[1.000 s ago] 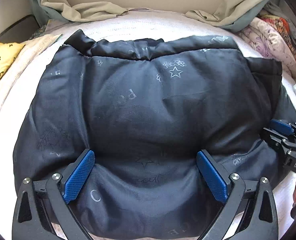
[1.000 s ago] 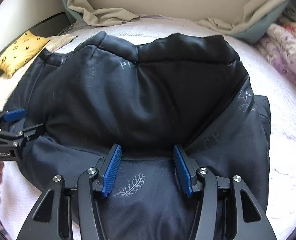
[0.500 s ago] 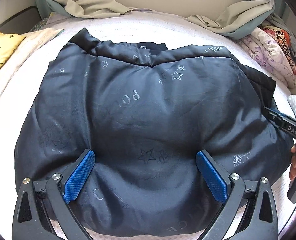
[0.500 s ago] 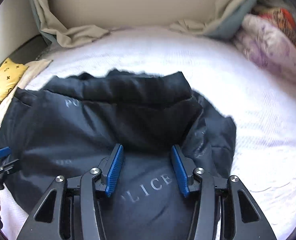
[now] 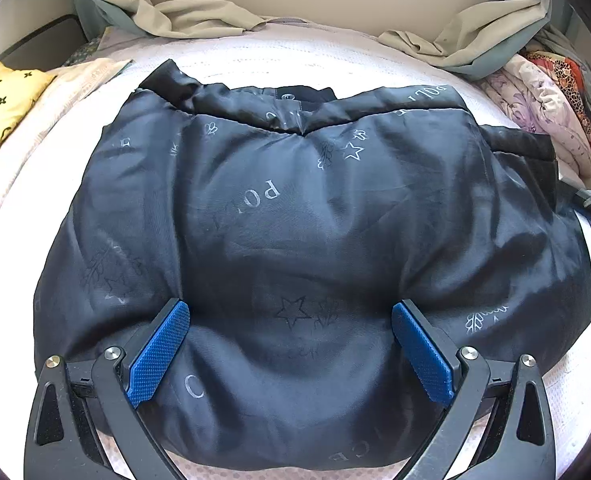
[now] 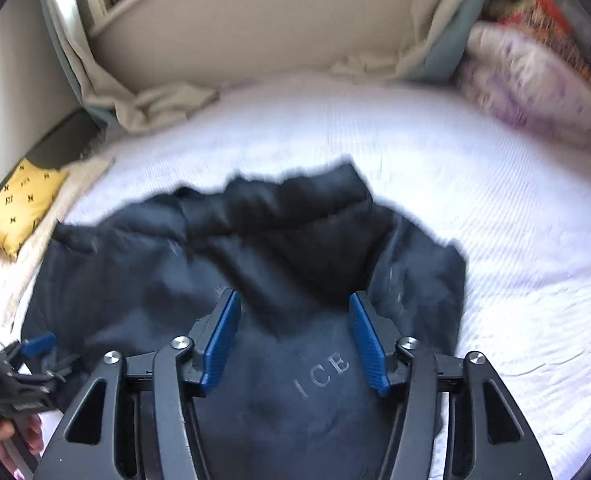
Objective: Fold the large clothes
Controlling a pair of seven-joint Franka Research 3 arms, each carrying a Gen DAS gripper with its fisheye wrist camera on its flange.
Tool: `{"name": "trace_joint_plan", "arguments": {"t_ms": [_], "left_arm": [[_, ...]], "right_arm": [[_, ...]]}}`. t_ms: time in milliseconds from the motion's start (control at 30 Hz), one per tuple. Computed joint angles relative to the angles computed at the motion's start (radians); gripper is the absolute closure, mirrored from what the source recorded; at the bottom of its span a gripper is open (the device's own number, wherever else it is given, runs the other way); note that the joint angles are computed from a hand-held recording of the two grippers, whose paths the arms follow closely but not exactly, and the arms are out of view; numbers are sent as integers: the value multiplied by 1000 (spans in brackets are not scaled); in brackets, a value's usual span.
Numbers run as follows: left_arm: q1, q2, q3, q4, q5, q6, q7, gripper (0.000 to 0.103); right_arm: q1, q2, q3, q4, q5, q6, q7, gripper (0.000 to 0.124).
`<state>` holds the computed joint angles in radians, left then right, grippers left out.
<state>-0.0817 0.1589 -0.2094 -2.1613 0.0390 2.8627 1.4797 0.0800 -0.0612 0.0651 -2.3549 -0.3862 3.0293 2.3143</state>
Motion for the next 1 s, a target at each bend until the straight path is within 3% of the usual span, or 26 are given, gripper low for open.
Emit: {"name": "trace_joint_plan", "arguments": {"t_ms": [67, 133, 333, 467, 600, 800, 1000], "left_arm": [[2, -2, -4, 1, -10, -2, 5, 0], [5, -6, -6, 2, -18, -9, 16, 0], [28, -59, -35, -23, -176, -21, 148, 0], [47, -110, -28, -28, -447, -45, 336, 0], [54, -138, 27, -9, -667, -74, 461, 0], [96, -144, 95, 9, -828, -112, 482, 1], [144, -138, 130, 10, -978, -238, 517, 1]], "right_arm": [[-43, -37, 35, -8, -160, 19, 135, 65], [-58, -61, 57, -13, -196, 37, 163, 64], [36, -97, 22, -59, 48, 54, -85, 64], [57, -100, 22, -72, 166, 52, -187, 64], [57, -105, 37, -87, 263, 63, -255, 64], [61, -107, 53, -90, 361, 56, -337, 64], [79, -112, 48, -93, 441, 47, -396, 64]]}}
